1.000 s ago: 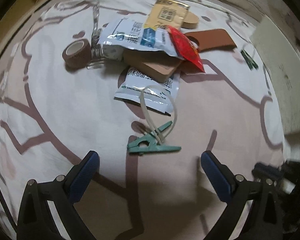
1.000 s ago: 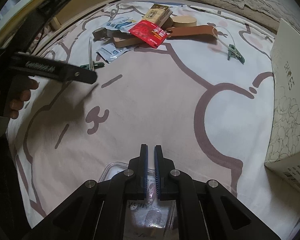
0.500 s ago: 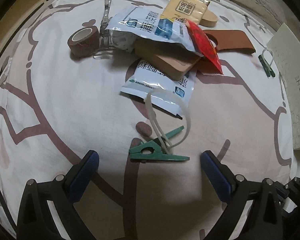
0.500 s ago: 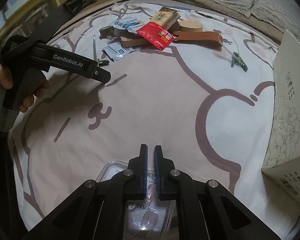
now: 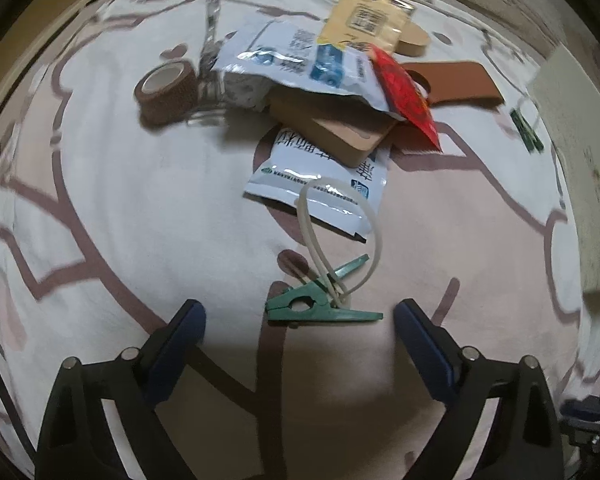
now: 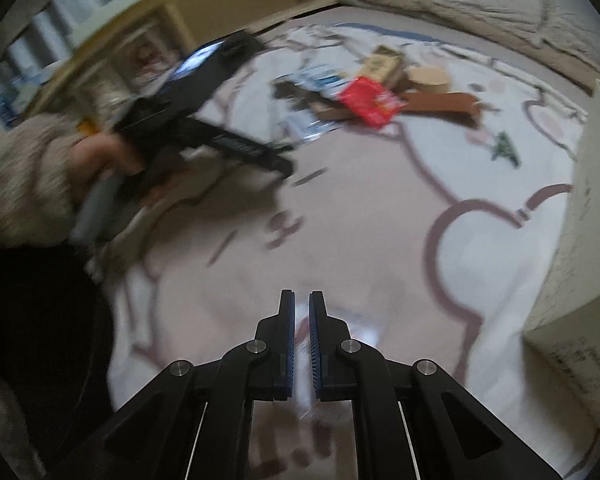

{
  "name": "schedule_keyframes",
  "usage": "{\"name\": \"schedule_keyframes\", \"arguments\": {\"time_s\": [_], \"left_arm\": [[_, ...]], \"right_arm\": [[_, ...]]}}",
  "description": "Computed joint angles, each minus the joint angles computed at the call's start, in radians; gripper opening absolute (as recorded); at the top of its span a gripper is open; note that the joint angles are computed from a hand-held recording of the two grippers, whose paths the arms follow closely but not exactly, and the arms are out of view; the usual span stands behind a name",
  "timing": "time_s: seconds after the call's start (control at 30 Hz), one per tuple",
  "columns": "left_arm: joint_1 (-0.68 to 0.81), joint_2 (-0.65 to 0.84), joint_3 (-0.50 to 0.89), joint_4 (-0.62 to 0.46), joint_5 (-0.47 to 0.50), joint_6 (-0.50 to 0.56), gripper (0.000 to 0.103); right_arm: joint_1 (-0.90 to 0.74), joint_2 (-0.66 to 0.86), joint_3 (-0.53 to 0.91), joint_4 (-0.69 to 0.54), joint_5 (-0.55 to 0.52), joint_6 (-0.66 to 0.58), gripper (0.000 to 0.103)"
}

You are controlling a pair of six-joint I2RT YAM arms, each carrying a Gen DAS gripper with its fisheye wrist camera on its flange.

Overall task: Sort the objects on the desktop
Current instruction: 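Position the left tool fingers around the green clip with cord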

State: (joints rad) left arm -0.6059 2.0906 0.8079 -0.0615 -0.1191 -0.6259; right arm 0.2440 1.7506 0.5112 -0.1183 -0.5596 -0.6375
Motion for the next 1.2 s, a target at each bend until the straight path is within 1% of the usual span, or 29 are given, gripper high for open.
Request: {"name": "schedule_keyframes", "arguments": {"time_s": [0.03,0.1,0.2,0.23,0.27,0.43,0.47,0.5,0.6,0.67,0.77,0.83,0.87,0.9,0.93,0.97,1.03,1.1,1.13,1.17,1.2], "left_arm": [[-0.002,-0.002,0.0,0.0,-0.005,0.021,0.092],[0.001,-0.01,-0.006,0.006,-0.001,0.043,0.087],[0.012,-0.028,-0.028,0.022,0.008,0.071,0.082],[0.028,-0.042,-0.077,0.061,0.014,0.098,0.081],[0.033,-0.049,-0.098,0.079,0.014,0.118,0.079],[0.032,-0.071,-0.144,0.115,0.021,0.182,0.071],[0.048,-0.062,-0.164,0.147,0.021,0.212,0.069],[0.015,-0.05,-0.142,0.137,0.019,0.194,0.066],[0.025,-0.046,-0.156,0.162,0.024,0.24,0.062],[0.01,-0.056,-0.169,0.168,0.022,0.247,0.061],[0.015,-0.055,-0.183,0.191,0.033,0.265,0.061],[0.016,-0.054,-0.189,0.2,0.036,0.271,0.066],[0.05,-0.065,-0.183,0.183,0.045,0.307,0.075],[0.047,-0.065,-0.186,0.185,0.042,0.31,0.083],[0.038,-0.074,-0.2,0.188,0.034,0.304,0.086],[0.035,-0.066,-0.195,0.187,0.025,0.301,0.087],[0.035,-0.048,-0.176,0.18,0.026,0.29,0.088],[0.054,-0.057,-0.192,0.194,0.037,0.292,0.088],[0.056,-0.055,-0.186,0.196,0.042,0.286,0.088],[0.055,-0.053,-0.183,0.198,0.041,0.283,0.088],[0.053,-0.053,-0.182,0.204,0.035,0.282,0.088]], "right_arm": [[-0.004,0.0,-0.001,-0.039,-0.017,-0.029,0.007],[0.0,-0.01,-0.013,-0.08,-0.036,-0.061,0.007],[0.043,0.002,-0.03,-0.095,-0.039,-0.071,0.007],[0.065,0.008,-0.038,-0.086,-0.028,-0.067,0.007],[0.092,0.019,-0.046,-0.069,-0.015,-0.059,0.007],[0.148,0.085,-0.058,0.015,0.053,-0.001,0.007],[0.148,0.101,-0.047,0.023,0.065,0.004,0.007],[0.142,0.109,-0.045,0.028,0.075,0.004,0.007],[0.11,0.113,-0.039,0.031,0.085,0.006,0.007],[0.086,0.111,-0.037,0.029,0.093,0.001,0.007],[0.065,0.105,-0.032,0.017,0.104,-0.013,0.007],[0.067,0.083,-0.038,0.004,0.105,-0.02,0.007],[0.07,0.066,-0.043,-0.001,0.099,-0.026,0.007],[0.073,0.052,-0.05,0.001,0.095,-0.028,0.007],[0.081,0.026,-0.059,0.002,0.092,-0.026,0.007],[0.089,0.008,-0.065,0.014,0.092,-0.02,0.007],[0.082,-0.046,-0.083,0.023,0.088,-0.017,0.007],[0.072,-0.07,-0.083,0.029,0.077,-0.005,0.007],[0.067,-0.073,-0.079,0.04,0.072,0.008,0.017],[0.062,-0.074,-0.076,0.053,0.076,0.023,0.045],[0.054,-0.084,-0.079,0.063,0.083,0.035,0.063]]}}
